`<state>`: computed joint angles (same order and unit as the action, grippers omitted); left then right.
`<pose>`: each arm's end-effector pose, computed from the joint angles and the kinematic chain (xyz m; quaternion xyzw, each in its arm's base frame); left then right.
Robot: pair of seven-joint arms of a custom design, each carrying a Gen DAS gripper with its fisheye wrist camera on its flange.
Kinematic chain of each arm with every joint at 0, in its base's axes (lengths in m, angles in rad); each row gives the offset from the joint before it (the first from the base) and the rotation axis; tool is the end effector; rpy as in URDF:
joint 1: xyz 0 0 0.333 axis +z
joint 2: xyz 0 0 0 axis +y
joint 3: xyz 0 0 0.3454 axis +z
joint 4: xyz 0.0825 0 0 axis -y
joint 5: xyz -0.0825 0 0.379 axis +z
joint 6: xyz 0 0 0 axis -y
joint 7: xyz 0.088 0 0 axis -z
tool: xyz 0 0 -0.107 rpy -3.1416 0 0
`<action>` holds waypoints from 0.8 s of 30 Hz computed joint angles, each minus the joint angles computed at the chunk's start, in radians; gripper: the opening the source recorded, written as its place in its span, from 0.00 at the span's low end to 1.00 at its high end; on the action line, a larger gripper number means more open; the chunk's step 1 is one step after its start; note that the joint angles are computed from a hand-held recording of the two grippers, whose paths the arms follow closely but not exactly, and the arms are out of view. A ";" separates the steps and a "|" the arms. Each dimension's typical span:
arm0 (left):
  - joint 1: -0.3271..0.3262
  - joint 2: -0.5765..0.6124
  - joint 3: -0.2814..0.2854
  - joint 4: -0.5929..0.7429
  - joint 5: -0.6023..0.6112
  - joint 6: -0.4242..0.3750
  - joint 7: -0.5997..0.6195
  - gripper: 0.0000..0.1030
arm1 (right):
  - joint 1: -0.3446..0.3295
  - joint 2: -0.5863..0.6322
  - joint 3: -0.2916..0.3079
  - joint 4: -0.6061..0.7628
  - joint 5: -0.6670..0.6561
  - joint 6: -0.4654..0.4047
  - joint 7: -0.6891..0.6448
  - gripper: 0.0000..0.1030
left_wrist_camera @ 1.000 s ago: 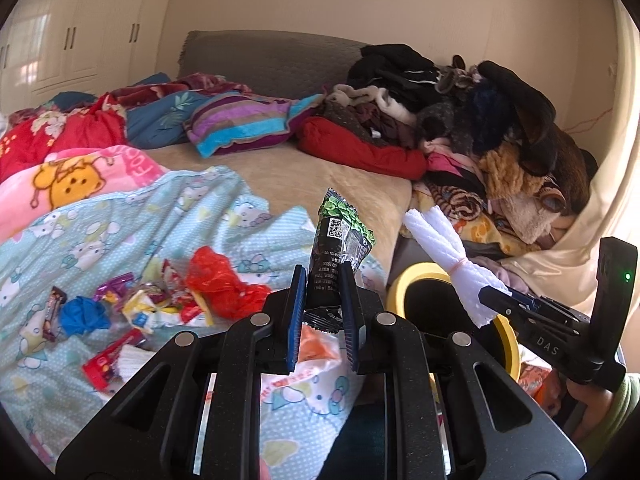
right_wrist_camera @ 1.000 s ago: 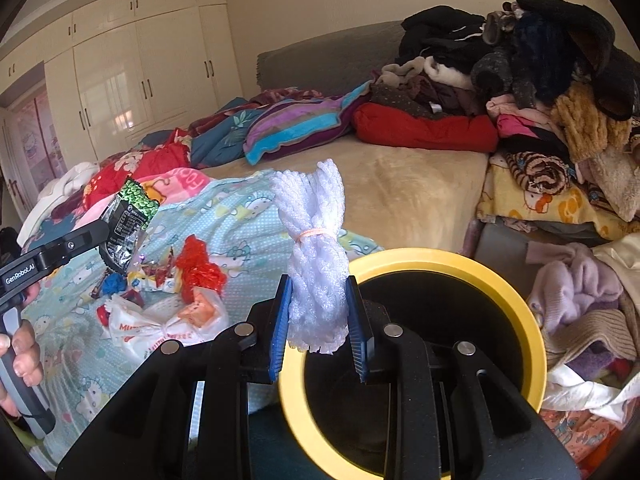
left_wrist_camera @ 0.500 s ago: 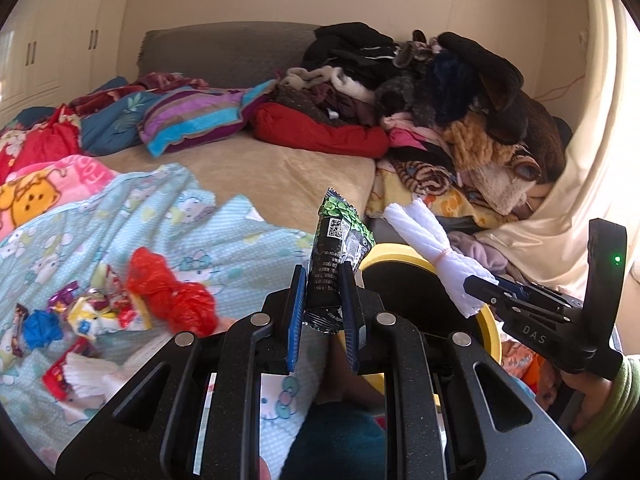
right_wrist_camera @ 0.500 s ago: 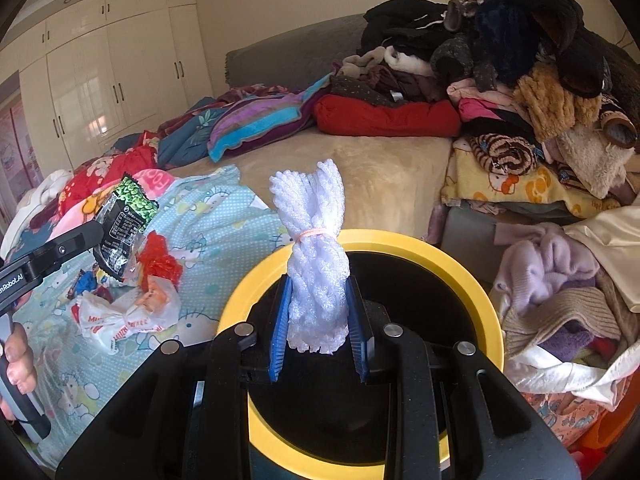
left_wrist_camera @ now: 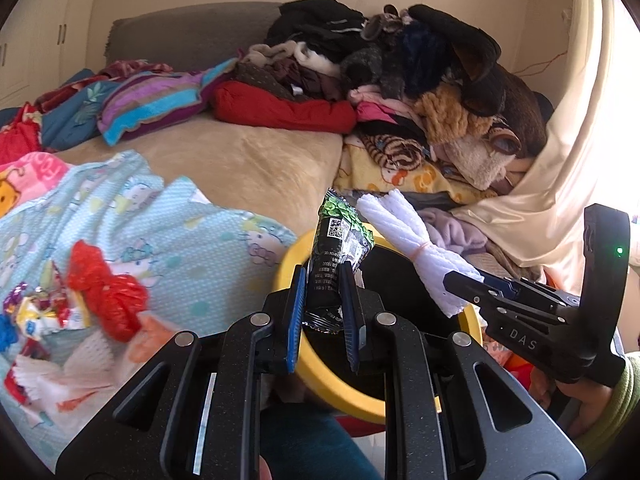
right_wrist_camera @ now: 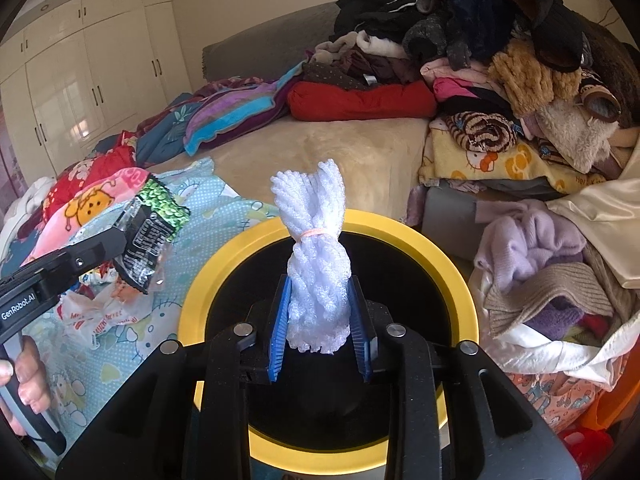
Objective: Collect trash
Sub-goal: 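Open both tools to drop the mesh bag and snack packet into the bin, then move both open tools back toward the trash pile on the blanket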
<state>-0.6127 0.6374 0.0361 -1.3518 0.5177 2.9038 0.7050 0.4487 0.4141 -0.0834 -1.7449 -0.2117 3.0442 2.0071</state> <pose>0.6384 -0.4612 0.4797 -0.5711 0.6807 -0.4135 0.1987 0.6565 0.2789 0.4736 -0.6851 0.5876 -0.2225 0.3686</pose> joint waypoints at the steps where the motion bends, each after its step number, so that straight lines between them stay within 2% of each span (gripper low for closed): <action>1: 0.010 0.016 -0.020 0.023 -0.015 -0.010 0.018 0.12 | -0.008 0.001 0.006 0.000 0.006 -0.004 -0.004 0.29; 2: 0.014 0.027 -0.029 0.038 -0.026 -0.014 0.027 0.12 | -0.018 0.000 0.015 -0.003 0.018 -0.008 -0.005 0.34; 3: 0.022 0.042 -0.043 0.057 -0.042 -0.016 0.039 0.21 | -0.005 0.000 -0.003 -0.004 0.012 -0.012 0.010 0.40; 4: 0.036 0.055 -0.065 0.073 -0.064 -0.020 0.063 0.29 | 0.009 0.000 -0.020 -0.005 0.003 -0.014 0.026 0.54; 5: 0.032 0.059 -0.060 0.076 -0.072 -0.017 0.063 0.49 | 0.013 -0.001 -0.029 -0.007 -0.002 -0.009 0.038 0.60; 6: 0.022 0.058 -0.044 0.071 -0.074 -0.006 0.049 0.62 | 0.024 -0.002 -0.044 -0.012 -0.010 -0.001 0.057 0.62; 8: 0.007 0.048 -0.018 0.049 -0.072 0.015 0.032 0.68 | 0.062 -0.003 -0.093 -0.014 -0.045 0.007 0.101 0.69; 9: -0.008 0.042 0.003 0.041 -0.064 0.016 0.015 0.76 | 0.072 -0.004 -0.107 -0.017 -0.059 0.014 0.117 0.70; 11: -0.027 0.022 0.037 0.006 -0.045 0.042 -0.025 0.86 | 0.088 -0.003 -0.126 -0.017 -0.082 0.027 0.143 0.73; 14: -0.078 -0.012 0.119 -0.049 0.006 0.075 -0.118 0.89 | 0.104 -0.003 -0.138 -0.016 -0.111 0.044 0.160 0.73; 16: -0.099 -0.032 0.153 -0.076 0.044 0.082 -0.169 0.89 | 0.119 -0.003 -0.152 -0.017 -0.129 0.058 0.167 0.73; 19: -0.118 -0.055 0.191 -0.103 0.106 0.093 -0.241 0.89 | 0.141 -0.005 -0.170 -0.016 -0.149 0.077 0.170 0.75; 21: -0.137 -0.072 0.221 -0.120 0.159 0.094 -0.297 0.89 | 0.186 -0.004 -0.219 -0.019 -0.168 0.103 0.195 0.80; 24: -0.158 -0.094 0.257 -0.143 0.240 0.101 -0.377 0.89 | 0.223 -0.004 -0.252 -0.017 -0.171 0.124 0.202 0.81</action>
<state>-0.7705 0.5433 0.2927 -1.4945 0.7574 3.0045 0.3282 0.6714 0.4100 -0.3350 -1.7617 -0.3829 3.1679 2.2092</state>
